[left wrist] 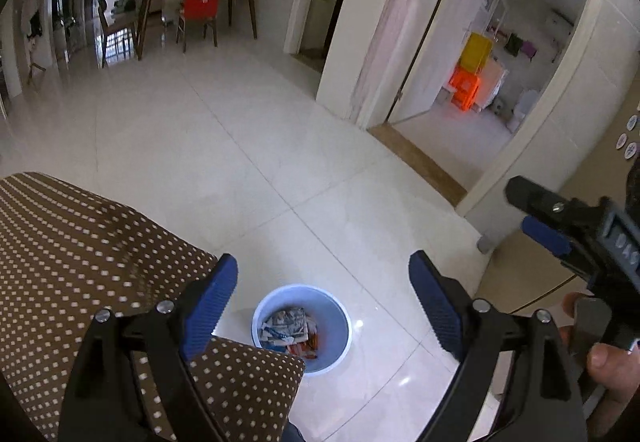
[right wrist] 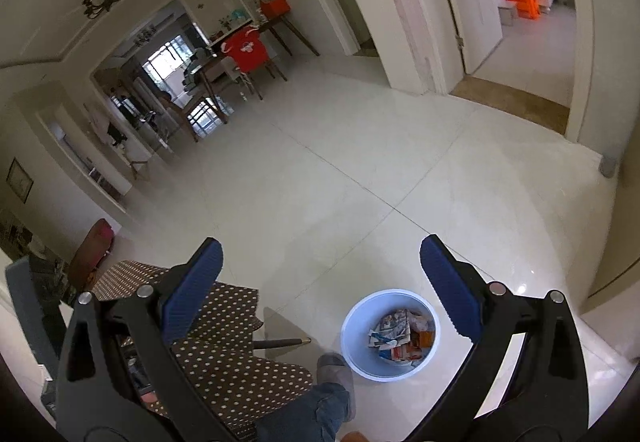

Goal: Collect trash
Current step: 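Bring both open tools back over the table toward the remaining trash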

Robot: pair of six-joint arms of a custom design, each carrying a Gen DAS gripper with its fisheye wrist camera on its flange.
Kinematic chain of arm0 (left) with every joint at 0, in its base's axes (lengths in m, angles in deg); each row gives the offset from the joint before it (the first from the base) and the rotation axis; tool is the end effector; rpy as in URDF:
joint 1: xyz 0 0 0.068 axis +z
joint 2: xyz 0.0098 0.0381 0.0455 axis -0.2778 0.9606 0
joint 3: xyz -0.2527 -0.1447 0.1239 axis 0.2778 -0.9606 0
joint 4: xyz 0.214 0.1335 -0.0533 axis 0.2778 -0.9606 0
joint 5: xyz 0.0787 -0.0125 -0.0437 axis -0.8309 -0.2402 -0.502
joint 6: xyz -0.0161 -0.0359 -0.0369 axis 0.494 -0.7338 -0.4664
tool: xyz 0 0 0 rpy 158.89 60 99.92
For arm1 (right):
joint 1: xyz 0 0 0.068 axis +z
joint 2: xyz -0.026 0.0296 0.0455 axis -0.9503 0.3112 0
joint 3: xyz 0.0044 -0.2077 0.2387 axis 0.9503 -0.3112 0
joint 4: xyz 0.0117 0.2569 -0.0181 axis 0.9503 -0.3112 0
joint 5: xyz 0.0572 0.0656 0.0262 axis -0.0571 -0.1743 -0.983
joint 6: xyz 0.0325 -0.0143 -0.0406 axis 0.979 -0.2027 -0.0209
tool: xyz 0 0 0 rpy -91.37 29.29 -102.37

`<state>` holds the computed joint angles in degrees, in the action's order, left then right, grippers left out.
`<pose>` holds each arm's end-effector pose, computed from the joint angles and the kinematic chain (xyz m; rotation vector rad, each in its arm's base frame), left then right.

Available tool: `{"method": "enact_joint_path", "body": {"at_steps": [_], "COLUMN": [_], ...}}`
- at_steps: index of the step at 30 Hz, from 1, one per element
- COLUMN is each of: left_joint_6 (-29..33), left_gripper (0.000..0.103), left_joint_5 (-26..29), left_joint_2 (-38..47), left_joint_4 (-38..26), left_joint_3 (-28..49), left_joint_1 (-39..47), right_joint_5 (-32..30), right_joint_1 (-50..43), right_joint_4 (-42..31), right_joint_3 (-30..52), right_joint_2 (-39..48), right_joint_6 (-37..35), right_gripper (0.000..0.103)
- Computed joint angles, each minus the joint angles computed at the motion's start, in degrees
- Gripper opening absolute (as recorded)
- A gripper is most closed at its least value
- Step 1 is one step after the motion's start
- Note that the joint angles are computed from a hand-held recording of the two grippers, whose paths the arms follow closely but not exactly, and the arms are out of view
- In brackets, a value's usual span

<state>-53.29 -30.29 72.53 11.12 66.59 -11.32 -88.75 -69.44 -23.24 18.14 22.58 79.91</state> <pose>0.3502 0.0131 0.2562 0.3774 2.4041 -0.4511 0.2618 0.0144 0.3041 0.4850 2.2140 0.4048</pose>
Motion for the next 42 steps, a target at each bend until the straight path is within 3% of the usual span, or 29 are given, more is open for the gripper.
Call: {"method": "enact_joint_path", "body": {"at_steps": [9, 19, 31, 38, 42], "left_joint_6": [2.95, 9.13, 16.71, 18.19, 18.34], "left_gripper": [0.086, 0.086, 0.086, 0.086, 0.086], "left_joint_5": [2.78, 11.29, 18.24, 17.06, 13.33], "left_joint_2": [-10.93, -14.44, -6.31, 2.00, 7.51], "left_joint_4": [0.77, -6.73, -11.27, -11.15, -9.59], "left_joint_3": [-3.70, 1.48, 10.73, 17.58, 20.81], "left_joint_1": [8.90, 27.19, 52.54, 62.93, 66.92], "right_joint_5": [5.04, 10.06, 11.28, 9.98, 10.50], "right_joint_1": [9.88, 23.56, 38.31, 43.41, 46.12], "right_joint_4": [-3.40, -3.83, -3.77, -5.17, -8.19], "right_joint_3": [5.84, 13.10, 24.35, 32.96, 39.44], "right_joint_2": [-0.02, 5.26, 17.13, 25.82, 31.53], "right_joint_6": [-0.06, 1.00, 0.01, -0.89, -2.97], "right_gripper": [0.097, 0.097, 0.097, 0.097, 0.097]}}
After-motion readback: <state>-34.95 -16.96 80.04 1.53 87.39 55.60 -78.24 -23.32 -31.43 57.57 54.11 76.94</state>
